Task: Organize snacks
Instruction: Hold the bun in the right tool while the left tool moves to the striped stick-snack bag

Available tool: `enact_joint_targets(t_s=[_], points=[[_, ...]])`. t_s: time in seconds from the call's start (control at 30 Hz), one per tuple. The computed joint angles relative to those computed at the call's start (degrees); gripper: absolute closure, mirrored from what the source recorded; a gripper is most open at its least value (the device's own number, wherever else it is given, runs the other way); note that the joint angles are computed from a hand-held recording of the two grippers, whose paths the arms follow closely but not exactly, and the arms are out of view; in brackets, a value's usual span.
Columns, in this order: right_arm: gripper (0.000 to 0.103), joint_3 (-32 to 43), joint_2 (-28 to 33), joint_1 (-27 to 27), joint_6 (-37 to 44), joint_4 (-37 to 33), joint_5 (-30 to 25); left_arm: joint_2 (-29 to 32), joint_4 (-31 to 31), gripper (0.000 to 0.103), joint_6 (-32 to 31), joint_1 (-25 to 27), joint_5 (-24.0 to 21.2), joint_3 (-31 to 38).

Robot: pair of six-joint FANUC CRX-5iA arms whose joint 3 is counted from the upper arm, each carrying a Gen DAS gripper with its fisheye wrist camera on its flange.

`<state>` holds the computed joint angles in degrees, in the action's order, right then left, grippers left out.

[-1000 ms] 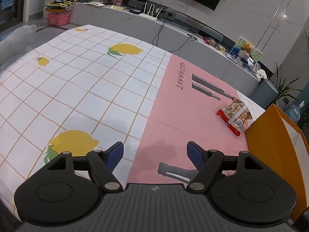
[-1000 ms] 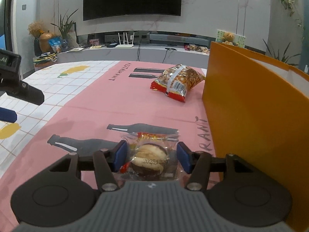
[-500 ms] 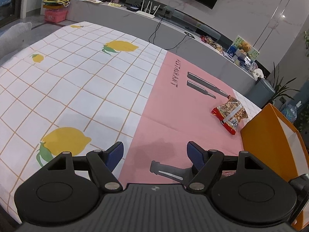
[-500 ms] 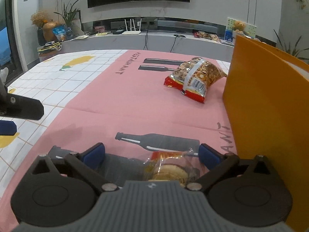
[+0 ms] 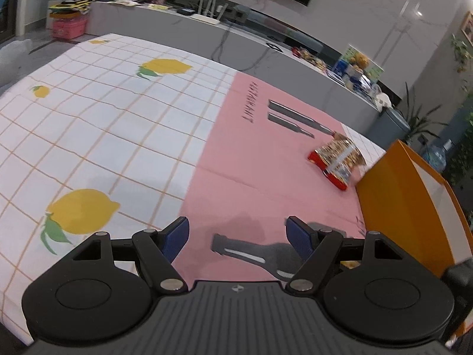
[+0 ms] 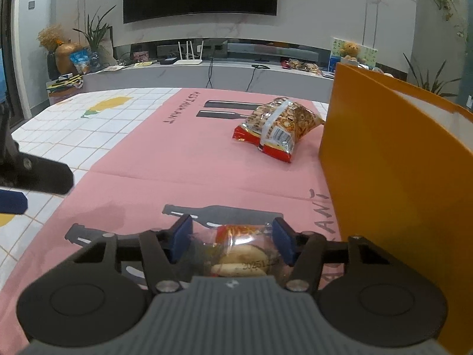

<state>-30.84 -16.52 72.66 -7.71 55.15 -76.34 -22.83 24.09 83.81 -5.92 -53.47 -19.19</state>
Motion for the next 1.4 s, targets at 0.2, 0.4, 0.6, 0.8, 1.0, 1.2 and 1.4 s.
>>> enact_joint_targets(t_s=[0.2,0.4,0.6,0.8,1.0,1.2,1.4], points=[[0.056,3.30,3.37,-2.75,0.63,-0.99,-0.83,-0.55,-0.73,0.015,-1.19,-1.85,2.61,-0.59],[0.056,2.65,3.14,-6.81,2.03,-0.12,3.10,-0.16,-0.60,0.016,-2.78,-3.08,3.72,-1.09],[0.057,2.11,2.44,-7.37,2.09,0.01,4.16,1.10,-6.11,0.016,-1.43,-7.05,7.94,1.91],[0.057,0.45,0.42,-7.87,0.70,0.44,6.58,7.96,-4.84,0.013,-8.44,-10.68,10.15,7.02],[0.057,1.22,1.41,-7.77,3.18,0.13,5.51,13.88,-0.12,0.012,-12.44,-12.03,13.10,9.73],[0.057,1.20,1.35,-7.60,3.58,0.19,6.29,21.14,-7.93,0.007,-10.08,-15.16,9.44,18.85],[0.057,0.43,0.49,-7.93,5.14,0.35,8.45,28.99,-4.89,0.006,-12.70,-15.15,2.15,26.41]])
